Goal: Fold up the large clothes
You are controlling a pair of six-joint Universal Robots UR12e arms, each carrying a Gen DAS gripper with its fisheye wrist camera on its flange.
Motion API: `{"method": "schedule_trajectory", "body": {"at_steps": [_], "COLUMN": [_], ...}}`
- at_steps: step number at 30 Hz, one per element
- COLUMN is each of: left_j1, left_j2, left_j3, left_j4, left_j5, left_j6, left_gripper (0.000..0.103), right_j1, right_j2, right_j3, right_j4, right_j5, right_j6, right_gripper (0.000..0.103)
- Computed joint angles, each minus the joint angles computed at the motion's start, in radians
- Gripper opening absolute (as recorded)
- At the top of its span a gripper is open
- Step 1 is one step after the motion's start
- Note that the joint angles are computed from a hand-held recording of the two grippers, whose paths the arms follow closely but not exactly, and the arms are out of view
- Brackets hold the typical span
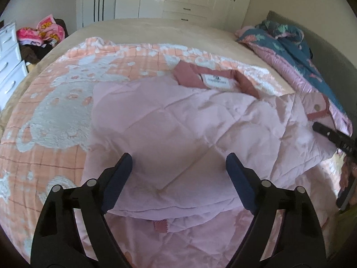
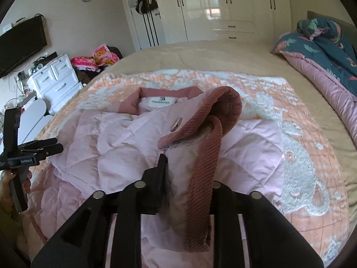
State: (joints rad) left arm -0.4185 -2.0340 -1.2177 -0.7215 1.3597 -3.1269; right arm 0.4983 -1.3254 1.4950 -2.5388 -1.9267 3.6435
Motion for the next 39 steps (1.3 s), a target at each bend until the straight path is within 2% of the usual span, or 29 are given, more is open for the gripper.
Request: {"method": "schedule_trajectory", "body": {"at_steps": [3, 5, 7, 8, 11, 13, 17, 23, 30, 33, 39], "left_j1": [-0.001, 0.001, 0.002, 0.002, 0.003, 0.002, -0.001, -0.001, -0.001, -0.003, 0.000], "left_j2": [-0.007, -0.009, -0.010, -0.011, -0.013, -0.015, -0.019, -0.021, -0.021, -0.022, -0.023], "left_j3": [0.007, 0.008, 0.007, 0.007, 0.009, 0.012, 0.016, 0.017, 0.018, 0.018, 0.022], "left_j4": [-0.029, -0.043, -0.048, -0.049, -0.060, -0.073, -0.079, -0.086, -0.088, -0.087, -0.097], "left_j5": [0.012, 0.010, 0.012, 0.008, 0.004, 0.010, 0.025, 0.026, 0.024, 0.027, 0.017], "left_j6": [-0.001, -0.010, -0.013, -0.011, -0.017, -0.021, -0.022, -0.020, -0.022, -0.018, -0.020], "left_gripper": [0.078, 0.078, 0.078, 0.078, 0.079, 0.079, 0.080, 0.080, 0.080, 0.080, 0.079], "right_j1": [0.004, 0.009, 0.021, 0.031, 0.053, 0.063, 0.068, 0.055, 0.019, 0.015, 0.020], "right_j2": [-0.003, -0.005, -0.002, 0.001, 0.010, 0.025, 0.067, 0.117, 0.162, 0.170, 0.185], "right_j3": [-0.006, -0.011, -0.022, -0.026, -0.044, -0.067, -0.120, -0.174, -0.218, -0.216, -0.225], "right_j4": [0.046, 0.058, 0.067, 0.058, 0.021, 0.030, 0.092, 0.140, 0.269, 0.272, 0.276], "right_j5": [-0.037, -0.063, -0.114, -0.146, -0.198, -0.180, -0.114, -0.018, 0.084, 0.097, 0.069], "right_j6": [0.057, 0.074, 0.076, 0.070, 0.021, -0.026, -0.096, -0.067, -0.026, -0.021, -0.013], "right_gripper": [0.046, 0.047, 0.055, 0.060, 0.065, 0.073, 0.074, 0.074, 0.077, 0.080, 0.083]}}
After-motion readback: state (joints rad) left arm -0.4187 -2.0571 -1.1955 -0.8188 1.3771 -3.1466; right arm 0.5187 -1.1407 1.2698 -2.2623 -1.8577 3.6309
